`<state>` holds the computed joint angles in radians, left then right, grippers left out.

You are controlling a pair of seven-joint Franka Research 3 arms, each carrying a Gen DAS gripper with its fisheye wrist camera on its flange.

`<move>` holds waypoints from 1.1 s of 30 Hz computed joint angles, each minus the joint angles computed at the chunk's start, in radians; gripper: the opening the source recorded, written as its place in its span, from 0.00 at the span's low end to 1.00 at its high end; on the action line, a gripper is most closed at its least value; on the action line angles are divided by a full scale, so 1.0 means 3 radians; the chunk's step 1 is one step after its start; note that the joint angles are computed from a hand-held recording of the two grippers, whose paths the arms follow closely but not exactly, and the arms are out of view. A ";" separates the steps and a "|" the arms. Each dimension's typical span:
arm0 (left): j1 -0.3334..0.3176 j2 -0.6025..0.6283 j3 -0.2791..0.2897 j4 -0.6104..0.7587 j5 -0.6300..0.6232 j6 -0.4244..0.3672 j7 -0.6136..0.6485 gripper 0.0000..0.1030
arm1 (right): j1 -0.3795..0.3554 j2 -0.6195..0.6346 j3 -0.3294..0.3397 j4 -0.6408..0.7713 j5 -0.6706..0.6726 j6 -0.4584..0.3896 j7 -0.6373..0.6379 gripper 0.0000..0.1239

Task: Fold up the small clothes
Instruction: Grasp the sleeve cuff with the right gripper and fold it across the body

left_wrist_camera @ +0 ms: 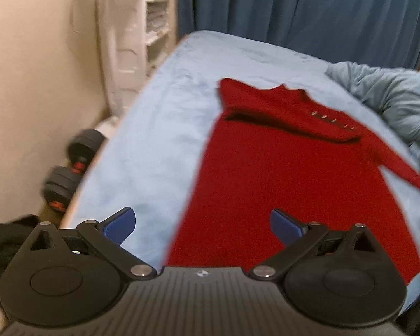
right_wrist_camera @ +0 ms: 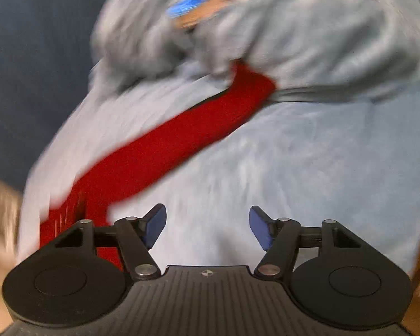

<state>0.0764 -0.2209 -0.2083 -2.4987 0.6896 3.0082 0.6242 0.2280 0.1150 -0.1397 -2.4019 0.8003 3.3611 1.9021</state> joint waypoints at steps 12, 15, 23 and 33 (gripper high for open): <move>-0.0481 0.0844 0.0177 0.0851 -0.0728 -0.0466 0.0321 1.00 | 0.0872 0.1586 -0.1577 0.1340 -0.0309 -0.0599 0.1168 0.48; -0.0509 0.0952 0.0263 0.0978 -0.0455 -0.0594 -0.0011 1.00 | 0.0931 0.1686 -0.1724 0.1452 -0.0625 -0.0470 0.1113 0.07; -0.0456 0.1143 0.0496 0.1387 0.0212 -0.0991 -0.0873 1.00 | 0.1856 0.2016 -0.2699 0.1764 -0.0507 -0.0474 0.0420 0.07; -0.0102 0.0845 0.0584 0.1052 0.0371 -0.0876 -0.1171 1.00 | 0.1818 0.2642 -0.2282 0.3542 -0.1606 -0.0306 -0.0429 0.07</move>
